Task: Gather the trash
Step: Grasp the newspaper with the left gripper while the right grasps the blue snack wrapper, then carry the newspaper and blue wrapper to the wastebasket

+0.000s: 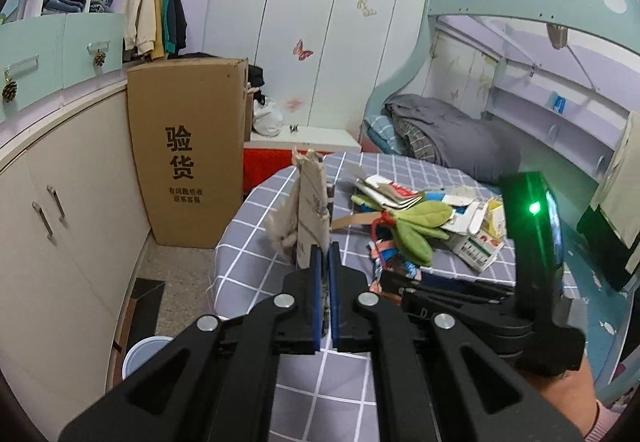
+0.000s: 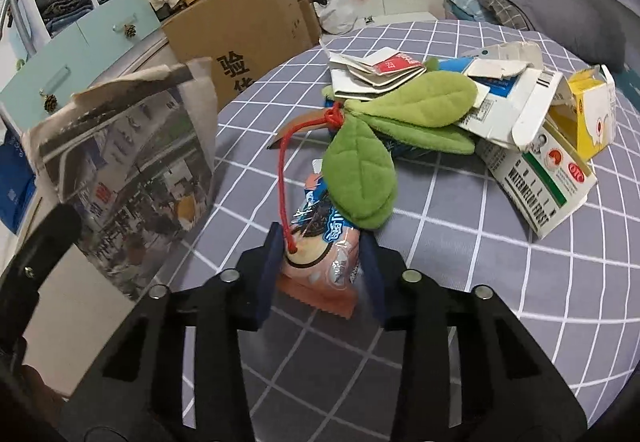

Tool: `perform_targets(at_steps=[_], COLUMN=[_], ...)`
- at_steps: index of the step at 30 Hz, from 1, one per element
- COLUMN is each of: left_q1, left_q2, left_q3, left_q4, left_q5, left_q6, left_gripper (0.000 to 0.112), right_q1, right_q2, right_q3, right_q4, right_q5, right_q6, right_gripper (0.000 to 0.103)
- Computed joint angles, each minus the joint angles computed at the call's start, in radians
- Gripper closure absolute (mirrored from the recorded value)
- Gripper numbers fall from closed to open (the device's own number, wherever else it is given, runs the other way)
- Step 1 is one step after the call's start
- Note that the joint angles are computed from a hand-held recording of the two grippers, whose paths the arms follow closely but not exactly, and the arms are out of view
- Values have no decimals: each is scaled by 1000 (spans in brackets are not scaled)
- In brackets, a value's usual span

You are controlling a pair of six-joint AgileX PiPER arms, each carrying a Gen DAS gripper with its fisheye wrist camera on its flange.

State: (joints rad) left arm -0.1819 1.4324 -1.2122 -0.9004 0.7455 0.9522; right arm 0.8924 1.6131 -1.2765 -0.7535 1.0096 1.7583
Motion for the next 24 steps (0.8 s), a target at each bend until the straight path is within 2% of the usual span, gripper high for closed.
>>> perform_targets(at_steps=[6, 8, 13, 17, 22, 24], left_q1=[26, 43, 87, 109, 165, 209], left_q2=[-25, -36, -71, -120, -146, -154], left_q3=[7, 14, 26, 56, 57, 59], left_q4=[-34, -57, -97, -118, -142, -154], left_q5=[48, 75, 136, 148, 189, 214], left_q6=[20, 28, 54, 68, 79, 93], left_gripper=[110, 110, 110, 110, 110, 110], right_q1=[41, 68, 154, 219, 263, 264], right_q2=[-82, -96, -141, -164, -153, -133], right_q3=[108, 121, 149, 145, 78, 35], right_q4=[-15, -26, -72, -113, -147, -153], right_q5=[-88, -89, -59, -12, 37, 31], right_q6=[113, 154, 240, 297, 282, 255], right_gripper=[72, 72, 73, 73, 73, 73])
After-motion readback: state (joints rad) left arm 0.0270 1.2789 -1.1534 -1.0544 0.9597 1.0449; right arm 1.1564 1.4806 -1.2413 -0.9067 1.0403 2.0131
